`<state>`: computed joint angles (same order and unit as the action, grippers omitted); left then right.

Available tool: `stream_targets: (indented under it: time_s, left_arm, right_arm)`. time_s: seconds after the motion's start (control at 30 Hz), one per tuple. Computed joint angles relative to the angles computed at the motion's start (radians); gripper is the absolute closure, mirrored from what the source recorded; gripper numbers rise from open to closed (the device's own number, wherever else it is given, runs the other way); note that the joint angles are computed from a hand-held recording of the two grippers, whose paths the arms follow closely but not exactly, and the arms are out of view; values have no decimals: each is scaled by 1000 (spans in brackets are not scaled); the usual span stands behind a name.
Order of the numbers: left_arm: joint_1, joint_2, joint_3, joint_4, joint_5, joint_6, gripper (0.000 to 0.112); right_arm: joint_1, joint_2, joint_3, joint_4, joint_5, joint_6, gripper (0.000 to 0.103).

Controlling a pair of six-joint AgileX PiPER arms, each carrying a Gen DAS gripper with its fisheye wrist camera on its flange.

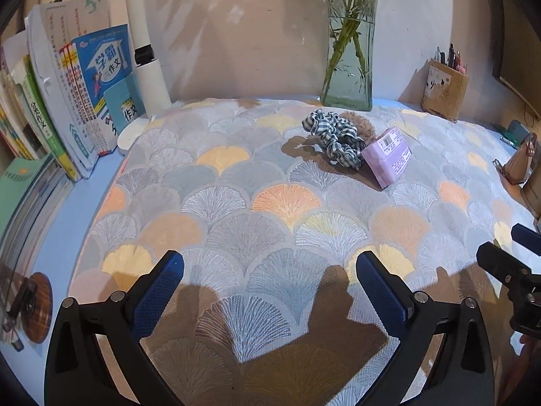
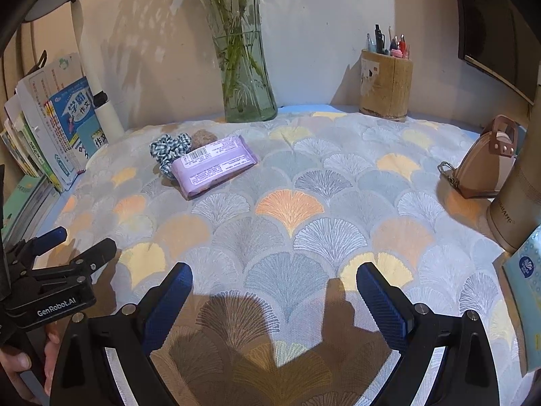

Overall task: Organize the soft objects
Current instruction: 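Grasp the checked scrunchie with the left gripper while the right gripper grasps the lavender packet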

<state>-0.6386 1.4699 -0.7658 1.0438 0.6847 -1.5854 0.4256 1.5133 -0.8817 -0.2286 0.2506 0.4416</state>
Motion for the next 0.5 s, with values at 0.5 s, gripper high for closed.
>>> stream_targets:
  time_s: [0.5]
  left_arm:
    - [16, -69, 64, 80, -84, -88, 10]
  right_arm:
    - [23, 25, -25, -200, 57, 227, 6]
